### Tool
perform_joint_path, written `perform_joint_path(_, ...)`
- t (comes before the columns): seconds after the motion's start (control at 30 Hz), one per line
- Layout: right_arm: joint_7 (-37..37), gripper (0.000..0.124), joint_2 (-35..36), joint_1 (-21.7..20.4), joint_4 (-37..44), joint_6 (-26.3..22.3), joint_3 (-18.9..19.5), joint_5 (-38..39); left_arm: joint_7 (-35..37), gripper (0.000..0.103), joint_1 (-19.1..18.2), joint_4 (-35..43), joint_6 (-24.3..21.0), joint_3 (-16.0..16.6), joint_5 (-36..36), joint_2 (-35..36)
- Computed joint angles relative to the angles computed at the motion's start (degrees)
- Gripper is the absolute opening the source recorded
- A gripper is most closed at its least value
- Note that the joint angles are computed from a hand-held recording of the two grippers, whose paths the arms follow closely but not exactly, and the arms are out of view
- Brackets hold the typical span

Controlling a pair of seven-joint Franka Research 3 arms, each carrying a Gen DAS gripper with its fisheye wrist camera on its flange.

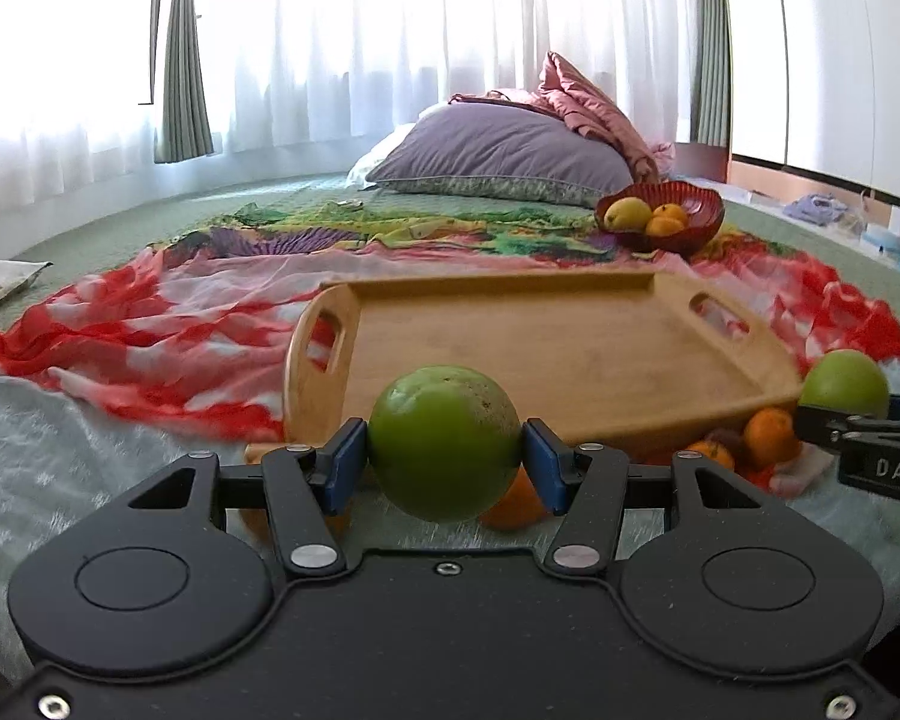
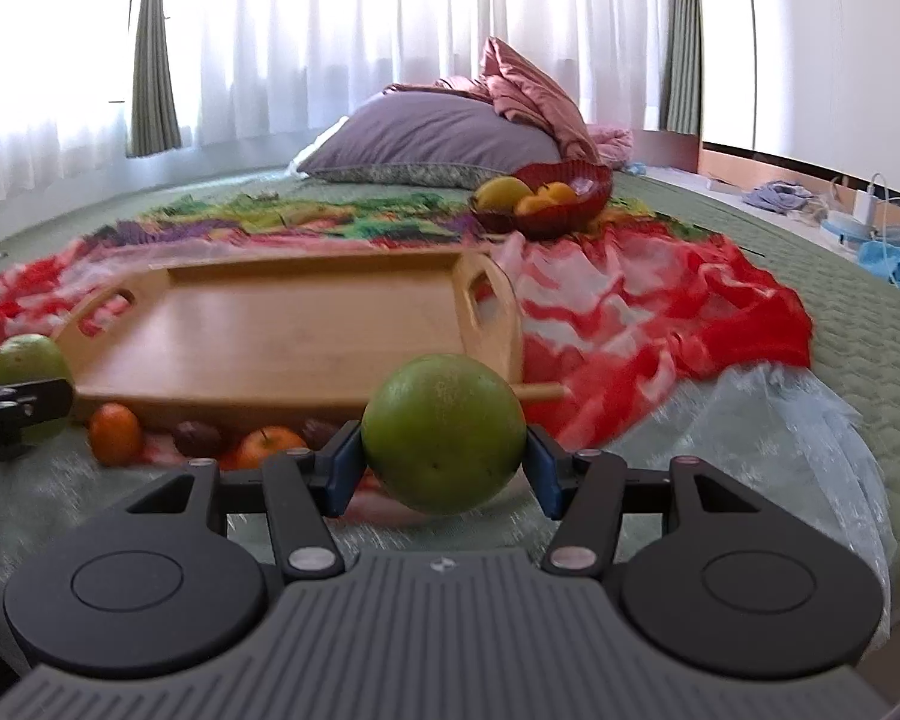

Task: Organize fruits
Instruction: 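Lift both green fruits onto the wooden tray and open both tools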

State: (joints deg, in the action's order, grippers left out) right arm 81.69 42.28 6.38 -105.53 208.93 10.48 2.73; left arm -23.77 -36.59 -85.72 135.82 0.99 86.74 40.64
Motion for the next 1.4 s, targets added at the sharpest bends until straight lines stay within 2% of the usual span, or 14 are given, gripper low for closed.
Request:
perform_joint_path(0.13, -0.1, 0.059, 0.8, -0.8, 3.3, -2.1, 1.1, -2.3, 2.4, 0.054, 1.4, 2.7, 2.4, 0.2, -0.8, 0.7)
perform_joint_path(0.2, 0.0, 0.059, 1.8, -2.5, 5.7, -3.9, 3.0, -4.8, 3.1, 0.054, 2.2, 4.4, 4.6, 0.6, -0.9, 1.4)
perform_joint_path(0.3, 0.1, 0.059, 4.1, -4.5, 10.7, -8.5, 5.9, -7.1, 5.5, 0.054, 3.7, 8.0, 7.7, 0.9, -3.6, 3.4)
perform_joint_path(0.43, -1.6, 0.059, 7.9, -5.2, 17.6, -14.5, 8.7, -5.8, 11.2, 0.054, 4.2, 13.6, 9.1, 2.1, -8.8, 7.3)
perform_joint_path(0.57, -4.0, 0.059, 10.5, -2.2, 23.1, -17.6, 6.6, -1.9, 16.7, 0.054, 5.3, 18.8, 10.6, 2.6, -15.3, 11.3)
perform_joint_path(0.73, -6.7, 0.059, 13.3, -0.3, 28.8, -21.4, 5.7, 2.1, 22.2, 0.054, 5.5, 24.8, 10.6, 4.3, -21.7, 15.9)
perform_joint_path(0.93, -9.9, 0.059, 15.5, 2.3, 33.3, -24.5, 3.4, 6.5, 26.0, 0.054, 5.0, 28.0, 11.4, 6.8, -27.5, 18.8)
perform_joint_path(1.13, -12.6, 0.06, 16.2, 3.9, 34.8, -25.7, 1.9, 10.2, 26.6, 0.054, 3.7, 28.5, 12.3, 9.2, -28.7, 19.6)
perform_joint_path(1.4, -15.0, 0.06, 16.2, 5.1, 34.8, -25.3, 0.8, 12.3, 26.7, 0.054, 3.2, 28.3, 12.5, 9.9, -29.1, 19.6)
